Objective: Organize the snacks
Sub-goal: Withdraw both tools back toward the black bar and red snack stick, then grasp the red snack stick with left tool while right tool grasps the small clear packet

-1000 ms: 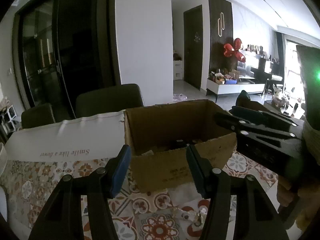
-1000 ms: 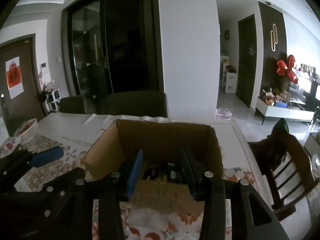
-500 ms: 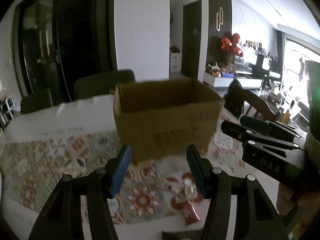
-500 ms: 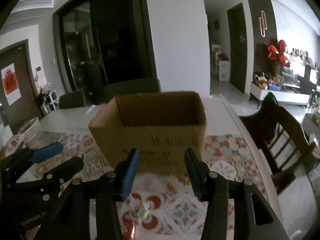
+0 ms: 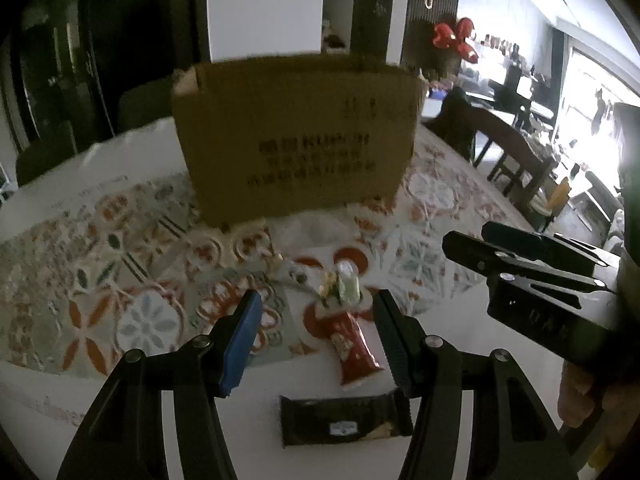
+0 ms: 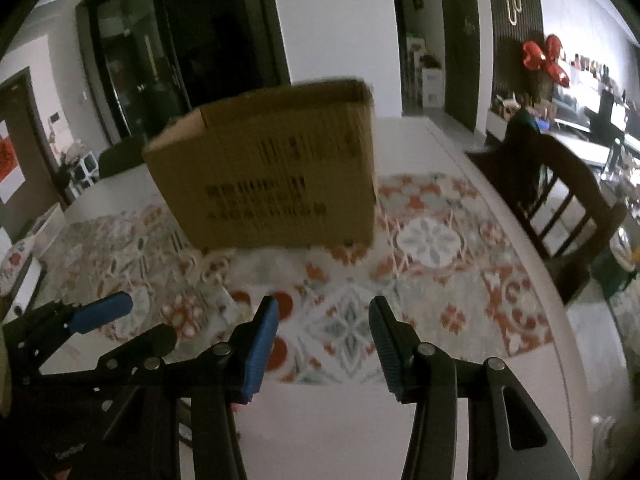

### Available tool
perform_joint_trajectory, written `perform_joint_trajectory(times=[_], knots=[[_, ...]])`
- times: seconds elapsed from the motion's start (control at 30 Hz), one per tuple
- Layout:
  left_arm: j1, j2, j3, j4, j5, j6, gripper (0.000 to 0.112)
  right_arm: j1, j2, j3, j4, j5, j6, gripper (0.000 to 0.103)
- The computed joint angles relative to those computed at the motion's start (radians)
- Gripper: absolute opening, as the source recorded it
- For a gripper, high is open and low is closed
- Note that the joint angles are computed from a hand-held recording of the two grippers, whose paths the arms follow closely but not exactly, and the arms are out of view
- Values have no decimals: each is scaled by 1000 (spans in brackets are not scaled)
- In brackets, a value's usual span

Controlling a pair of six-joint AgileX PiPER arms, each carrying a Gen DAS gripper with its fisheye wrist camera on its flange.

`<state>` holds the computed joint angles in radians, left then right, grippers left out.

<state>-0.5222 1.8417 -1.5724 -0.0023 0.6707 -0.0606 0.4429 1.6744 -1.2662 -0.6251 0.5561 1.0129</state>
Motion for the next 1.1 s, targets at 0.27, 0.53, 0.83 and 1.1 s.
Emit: perform_joint_trajectory(times=[0.27, 0.53, 0.83, 1.1], knots=[[8, 60, -9, -110, 30, 70, 56, -4, 33, 49, 54, -6, -8, 48], [17, 125, -54, -163, 79, 93, 45, -9, 58, 55, 89, -8, -30, 48], [37, 149, -59, -228, 82, 149, 24, -2, 85, 27, 119, 1, -58, 48], [77, 98, -15, -203, 41, 145, 23, 21, 121, -35, 132, 14, -76, 48]])
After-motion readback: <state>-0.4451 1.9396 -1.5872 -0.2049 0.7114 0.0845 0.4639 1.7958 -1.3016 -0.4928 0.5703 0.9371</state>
